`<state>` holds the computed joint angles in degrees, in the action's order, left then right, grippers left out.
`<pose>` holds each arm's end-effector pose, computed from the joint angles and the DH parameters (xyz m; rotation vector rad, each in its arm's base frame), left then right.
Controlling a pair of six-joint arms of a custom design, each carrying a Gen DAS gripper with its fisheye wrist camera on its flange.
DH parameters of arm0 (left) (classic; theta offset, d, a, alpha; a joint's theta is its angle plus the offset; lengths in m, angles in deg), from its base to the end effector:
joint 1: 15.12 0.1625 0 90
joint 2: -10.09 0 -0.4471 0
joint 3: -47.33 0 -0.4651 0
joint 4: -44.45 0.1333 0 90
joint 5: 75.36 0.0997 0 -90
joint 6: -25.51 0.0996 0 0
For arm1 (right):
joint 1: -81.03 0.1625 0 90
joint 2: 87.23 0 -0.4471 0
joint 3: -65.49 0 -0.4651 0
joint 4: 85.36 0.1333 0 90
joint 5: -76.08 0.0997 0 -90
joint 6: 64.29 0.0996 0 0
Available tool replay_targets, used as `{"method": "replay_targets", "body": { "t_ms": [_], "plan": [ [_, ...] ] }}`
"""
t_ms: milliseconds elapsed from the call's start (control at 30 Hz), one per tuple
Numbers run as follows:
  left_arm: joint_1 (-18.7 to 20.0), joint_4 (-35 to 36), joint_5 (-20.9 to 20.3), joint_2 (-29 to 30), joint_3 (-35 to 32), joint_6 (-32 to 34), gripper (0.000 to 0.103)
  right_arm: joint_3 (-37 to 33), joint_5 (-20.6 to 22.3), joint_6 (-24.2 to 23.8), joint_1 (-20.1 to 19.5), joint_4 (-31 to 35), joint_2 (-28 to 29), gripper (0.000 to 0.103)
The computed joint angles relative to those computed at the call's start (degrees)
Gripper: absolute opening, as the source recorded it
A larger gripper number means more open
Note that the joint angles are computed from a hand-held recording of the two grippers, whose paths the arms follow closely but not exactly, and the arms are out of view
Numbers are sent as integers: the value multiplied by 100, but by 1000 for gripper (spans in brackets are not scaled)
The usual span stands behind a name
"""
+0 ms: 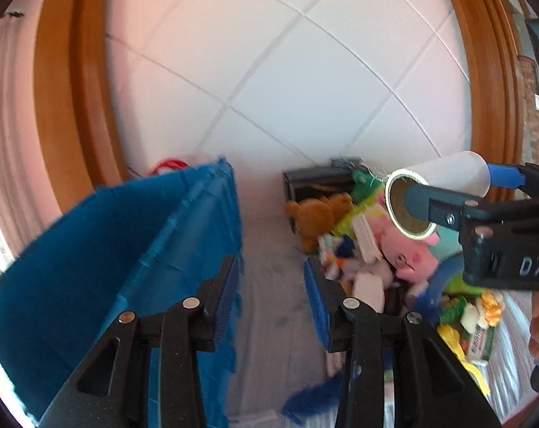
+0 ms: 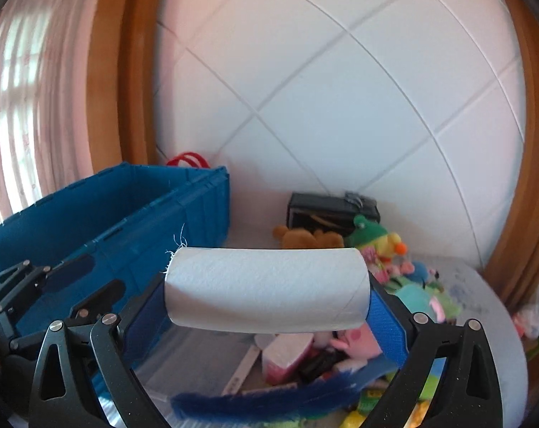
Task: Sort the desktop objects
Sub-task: 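Lift the white box and paper roll and carry them over the blue crate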
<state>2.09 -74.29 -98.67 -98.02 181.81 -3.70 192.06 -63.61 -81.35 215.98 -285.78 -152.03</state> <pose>-0.2955 -0.3268 0.3456 0.7824 2.0370 -1.1441 0.4112 -0.3308 0.1895 0.7437 -2.1377 1.2191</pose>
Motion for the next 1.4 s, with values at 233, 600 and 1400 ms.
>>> {"method": "replay_targets", "body": {
  "t_ms": [233,600,1400],
  "plan": [
    [600,-385,-1788,611,407,-229,50,1021,-93,1036,-913,616,-662,100],
    [940,-744,-2749,1803,847,-1030,50,2119,391,1312,-2309,778,-933,100],
    [-349,225,-1213,1310,684,-1997,36,1933,200,366,-1631,128,-1030,100]
  ]
}}
